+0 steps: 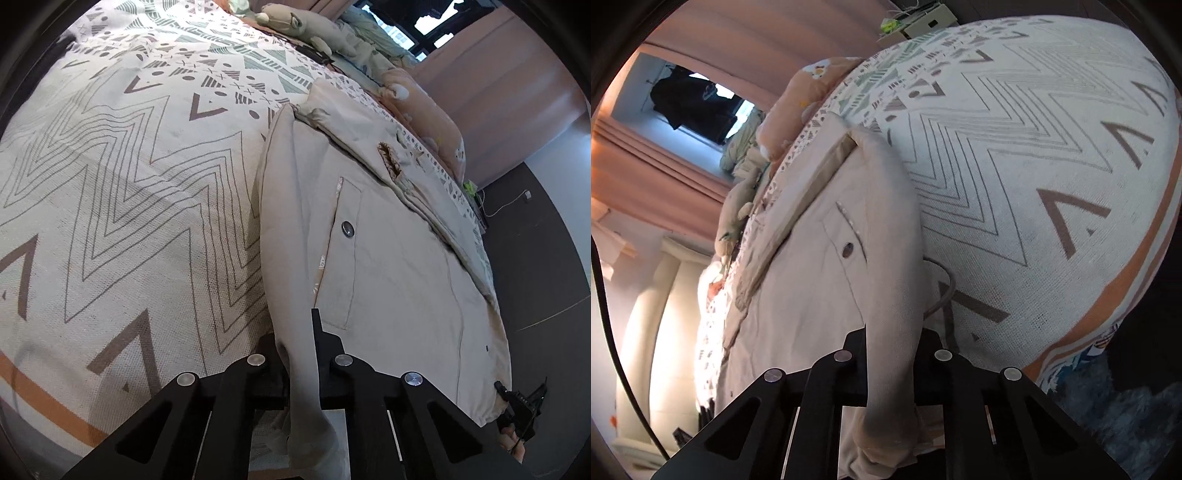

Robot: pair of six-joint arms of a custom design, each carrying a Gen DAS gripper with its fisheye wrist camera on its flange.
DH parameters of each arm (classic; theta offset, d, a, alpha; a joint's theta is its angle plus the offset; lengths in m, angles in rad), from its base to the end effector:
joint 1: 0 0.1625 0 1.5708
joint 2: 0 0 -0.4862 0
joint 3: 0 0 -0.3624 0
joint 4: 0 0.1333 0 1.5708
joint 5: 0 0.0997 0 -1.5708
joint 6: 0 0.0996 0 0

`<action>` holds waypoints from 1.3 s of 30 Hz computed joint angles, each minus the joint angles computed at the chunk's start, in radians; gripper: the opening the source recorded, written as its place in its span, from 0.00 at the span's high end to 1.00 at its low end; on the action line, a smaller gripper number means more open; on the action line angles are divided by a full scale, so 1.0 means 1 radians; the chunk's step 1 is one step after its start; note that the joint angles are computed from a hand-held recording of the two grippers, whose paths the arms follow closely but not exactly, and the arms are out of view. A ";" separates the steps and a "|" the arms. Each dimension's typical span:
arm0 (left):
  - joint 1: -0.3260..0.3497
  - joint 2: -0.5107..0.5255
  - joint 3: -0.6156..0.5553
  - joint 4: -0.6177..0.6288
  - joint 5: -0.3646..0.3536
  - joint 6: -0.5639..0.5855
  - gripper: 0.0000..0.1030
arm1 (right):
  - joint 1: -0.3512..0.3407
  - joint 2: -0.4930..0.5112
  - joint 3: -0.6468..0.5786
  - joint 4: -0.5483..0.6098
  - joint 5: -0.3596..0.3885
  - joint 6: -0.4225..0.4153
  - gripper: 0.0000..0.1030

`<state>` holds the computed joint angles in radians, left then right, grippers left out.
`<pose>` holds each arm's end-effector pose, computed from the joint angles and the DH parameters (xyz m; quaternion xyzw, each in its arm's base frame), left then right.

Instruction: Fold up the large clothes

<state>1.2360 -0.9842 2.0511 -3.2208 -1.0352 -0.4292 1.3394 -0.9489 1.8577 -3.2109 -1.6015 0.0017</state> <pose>-0.0149 -0.6031 0.2335 -0.1196 0.9190 -0.3517 0.1318 -0.0215 -0.6593 0.2643 -0.1140 -0.9268 0.3535 0.0552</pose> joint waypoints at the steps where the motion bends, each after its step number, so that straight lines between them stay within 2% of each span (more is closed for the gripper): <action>1: -0.004 -0.007 0.007 -0.008 0.001 -0.005 0.94 | 0.001 -0.009 0.006 -0.006 0.009 -0.005 0.88; 8: -0.037 -0.050 0.076 -0.039 0.039 -0.014 0.95 | 0.026 -0.062 0.060 -0.035 0.028 -0.052 0.91; 15: -0.087 -0.111 0.185 -0.095 0.078 -0.038 0.95 | 0.033 -0.120 0.144 -0.084 0.083 -0.074 0.91; 29: -0.235 -0.248 0.426 -0.226 0.189 -0.113 0.95 | 0.043 -0.268 0.327 -0.173 0.179 -0.140 0.92; 36: -0.302 -0.320 0.500 -0.218 0.225 -0.185 0.95 | 0.029 -0.324 0.392 -0.181 0.210 -0.158 0.92; 39: -0.349 -0.346 0.532 -0.210 0.268 -0.210 0.95 | 0.017 -0.344 0.422 -0.197 0.230 -0.165 0.92</action>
